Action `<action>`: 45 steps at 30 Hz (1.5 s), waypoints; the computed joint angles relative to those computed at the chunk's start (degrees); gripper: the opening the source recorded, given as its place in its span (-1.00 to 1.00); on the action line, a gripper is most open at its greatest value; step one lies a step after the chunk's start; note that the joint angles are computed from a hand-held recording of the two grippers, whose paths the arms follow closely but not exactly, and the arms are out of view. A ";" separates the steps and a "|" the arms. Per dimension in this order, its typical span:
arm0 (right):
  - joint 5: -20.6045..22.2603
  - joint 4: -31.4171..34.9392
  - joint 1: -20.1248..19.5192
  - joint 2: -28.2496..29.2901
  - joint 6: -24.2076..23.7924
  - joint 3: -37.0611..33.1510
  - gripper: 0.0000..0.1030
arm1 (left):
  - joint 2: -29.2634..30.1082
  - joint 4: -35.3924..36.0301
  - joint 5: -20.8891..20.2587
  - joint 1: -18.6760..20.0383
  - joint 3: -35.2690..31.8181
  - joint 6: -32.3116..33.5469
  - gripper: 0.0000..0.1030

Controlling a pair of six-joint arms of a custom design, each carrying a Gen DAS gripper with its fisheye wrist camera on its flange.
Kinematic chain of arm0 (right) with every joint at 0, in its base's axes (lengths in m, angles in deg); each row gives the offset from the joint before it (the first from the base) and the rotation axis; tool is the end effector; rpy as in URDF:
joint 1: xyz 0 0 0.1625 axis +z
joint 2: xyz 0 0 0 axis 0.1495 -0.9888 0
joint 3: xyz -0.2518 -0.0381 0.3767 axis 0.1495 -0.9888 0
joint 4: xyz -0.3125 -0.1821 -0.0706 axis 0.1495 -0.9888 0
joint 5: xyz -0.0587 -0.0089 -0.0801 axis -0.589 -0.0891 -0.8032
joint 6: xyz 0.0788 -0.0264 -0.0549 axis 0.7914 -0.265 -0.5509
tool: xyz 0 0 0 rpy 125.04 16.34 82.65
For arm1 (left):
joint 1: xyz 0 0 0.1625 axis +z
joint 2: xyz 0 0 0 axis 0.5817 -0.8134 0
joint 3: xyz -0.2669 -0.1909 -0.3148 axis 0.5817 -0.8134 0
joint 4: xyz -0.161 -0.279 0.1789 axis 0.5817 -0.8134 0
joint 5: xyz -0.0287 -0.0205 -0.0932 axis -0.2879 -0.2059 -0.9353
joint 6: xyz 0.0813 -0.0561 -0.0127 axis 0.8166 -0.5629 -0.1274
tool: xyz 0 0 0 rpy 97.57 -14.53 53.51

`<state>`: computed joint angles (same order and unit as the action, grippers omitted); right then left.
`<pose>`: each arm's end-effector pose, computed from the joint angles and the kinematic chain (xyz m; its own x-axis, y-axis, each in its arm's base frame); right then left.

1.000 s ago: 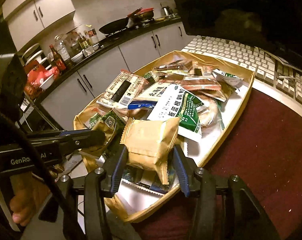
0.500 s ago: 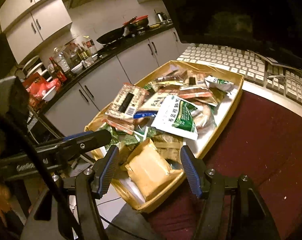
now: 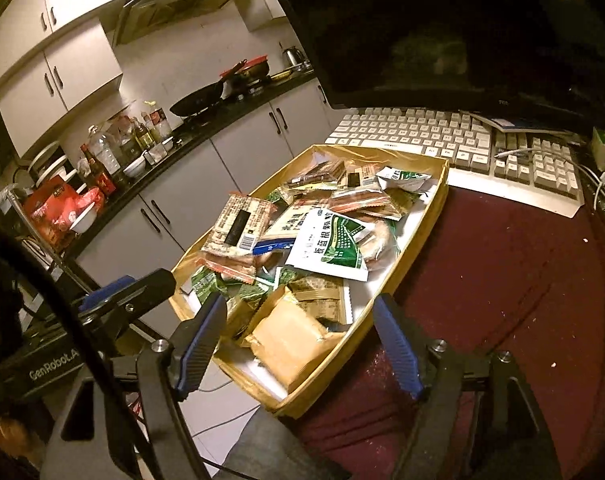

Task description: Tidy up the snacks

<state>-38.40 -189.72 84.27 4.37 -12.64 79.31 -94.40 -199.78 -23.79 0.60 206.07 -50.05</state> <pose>0.1250 -0.3803 0.1978 -0.9217 -0.0091 0.3878 -0.3063 0.6302 -0.7135 -0.2540 -0.4382 0.1409 -0.7880 0.2645 -0.5559 0.5694 0.6565 -0.4948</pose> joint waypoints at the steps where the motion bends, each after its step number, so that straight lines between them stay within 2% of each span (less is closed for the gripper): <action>1: -0.31 -0.96 0.38 0.31 0.09 0.29 0.47 | -0.10 -0.41 0.83 -0.58 0.54 0.10 0.56; 14: -2.76 -10.35 4.07 3.60 2.92 3.22 0.47 | -2.62 -1.87 7.21 -5.49 6.47 -3.06 0.62; 20: -5.75 -12.50 5.77 5.29 3.49 3.44 0.48 | -3.18 -1.22 7.36 -5.83 7.59 -5.09 0.65; 27: -11.04 -11.12 8.63 4.67 4.40 2.22 0.48 | -1.67 -2.99 8.95 -6.37 8.16 -4.89 0.66; 31: -8.49 -10.75 6.63 4.27 5.11 2.78 0.48 | -0.38 -2.84 11.29 -6.35 7.67 -4.43 0.66; 38: -6.67 -8.95 5.33 4.16 4.68 2.21 0.48 | 0.63 3.92 13.98 -4.92 4.99 -7.14 0.66; 41: -8.14 -8.02 5.96 4.54 3.99 1.26 0.48 | 0.90 6.71 14.54 -4.23 3.88 -7.66 0.66; 45: -9.58 -5.51 6.83 4.29 4.27 -0.07 0.48 | 1.61 5.30 15.12 -3.87 3.69 -6.17 0.66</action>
<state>-47.98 -195.23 91.10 8.67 -8.37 79.23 -92.79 -194.47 -8.67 -3.27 209.76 -56.22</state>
